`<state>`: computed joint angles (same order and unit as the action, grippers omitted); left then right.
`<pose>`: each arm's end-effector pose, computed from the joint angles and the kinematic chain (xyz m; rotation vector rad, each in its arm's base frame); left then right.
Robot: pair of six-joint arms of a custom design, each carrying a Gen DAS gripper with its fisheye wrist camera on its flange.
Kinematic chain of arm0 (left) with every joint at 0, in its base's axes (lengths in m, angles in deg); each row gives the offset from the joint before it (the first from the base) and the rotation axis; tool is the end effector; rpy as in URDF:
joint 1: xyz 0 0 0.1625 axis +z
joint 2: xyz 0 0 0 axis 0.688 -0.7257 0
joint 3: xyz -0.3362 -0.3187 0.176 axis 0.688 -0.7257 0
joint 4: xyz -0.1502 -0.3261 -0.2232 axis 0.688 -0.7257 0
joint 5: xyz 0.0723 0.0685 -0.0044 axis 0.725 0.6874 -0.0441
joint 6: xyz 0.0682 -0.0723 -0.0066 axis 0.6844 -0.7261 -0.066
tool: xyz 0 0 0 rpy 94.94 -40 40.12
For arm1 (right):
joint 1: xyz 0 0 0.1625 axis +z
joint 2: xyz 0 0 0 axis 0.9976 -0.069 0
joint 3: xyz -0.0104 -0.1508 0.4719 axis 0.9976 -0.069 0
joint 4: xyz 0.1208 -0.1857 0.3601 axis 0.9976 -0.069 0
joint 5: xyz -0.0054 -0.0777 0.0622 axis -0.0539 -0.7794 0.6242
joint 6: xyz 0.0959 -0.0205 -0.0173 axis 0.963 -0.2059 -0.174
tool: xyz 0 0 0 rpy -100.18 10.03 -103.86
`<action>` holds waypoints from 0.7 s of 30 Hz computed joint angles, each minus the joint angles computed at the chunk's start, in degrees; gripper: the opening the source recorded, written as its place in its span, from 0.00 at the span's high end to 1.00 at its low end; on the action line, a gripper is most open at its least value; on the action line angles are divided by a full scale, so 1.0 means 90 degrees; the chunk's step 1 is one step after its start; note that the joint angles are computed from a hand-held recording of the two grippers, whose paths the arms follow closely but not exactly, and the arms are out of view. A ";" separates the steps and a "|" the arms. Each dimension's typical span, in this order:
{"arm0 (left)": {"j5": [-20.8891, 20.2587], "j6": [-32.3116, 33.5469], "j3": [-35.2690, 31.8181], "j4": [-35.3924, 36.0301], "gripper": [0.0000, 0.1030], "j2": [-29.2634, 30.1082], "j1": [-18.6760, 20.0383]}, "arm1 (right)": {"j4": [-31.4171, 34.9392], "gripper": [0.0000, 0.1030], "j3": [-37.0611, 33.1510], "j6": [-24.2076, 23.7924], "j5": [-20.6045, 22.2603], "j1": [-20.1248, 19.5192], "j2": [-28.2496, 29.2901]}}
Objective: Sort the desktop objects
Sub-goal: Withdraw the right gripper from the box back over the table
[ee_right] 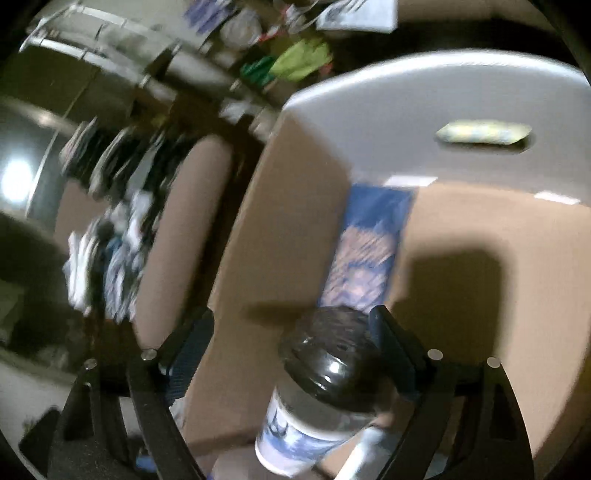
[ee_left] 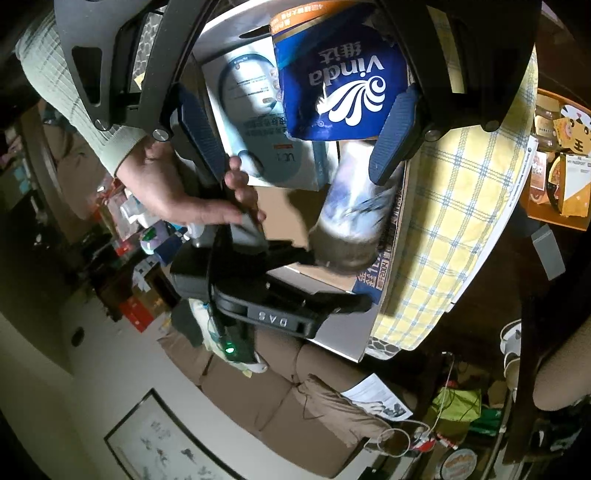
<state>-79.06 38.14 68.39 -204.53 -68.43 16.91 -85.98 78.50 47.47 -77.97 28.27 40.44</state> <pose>-0.0957 -0.4895 0.3947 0.4324 2.9233 -0.7980 0.4330 -0.6380 0.0053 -0.4695 3.0897 -0.1549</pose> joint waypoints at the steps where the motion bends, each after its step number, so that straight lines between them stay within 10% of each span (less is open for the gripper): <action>1: -0.0005 0.0001 -0.0001 0.0010 0.24 -0.0005 -0.0003 | 0.0221 0.14 -0.0045 -0.0028 0.0142 -0.0009 0.0026; 21: 0.0383 0.0028 0.0114 0.0260 0.10 0.0022 -0.0330 | -0.0796 0.07 0.1519 0.0282 -0.0767 0.0364 -0.1372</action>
<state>-75.61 38.40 69.42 -202.19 -68.23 13.95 -93.15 92.17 50.00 -84.87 31.55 28.09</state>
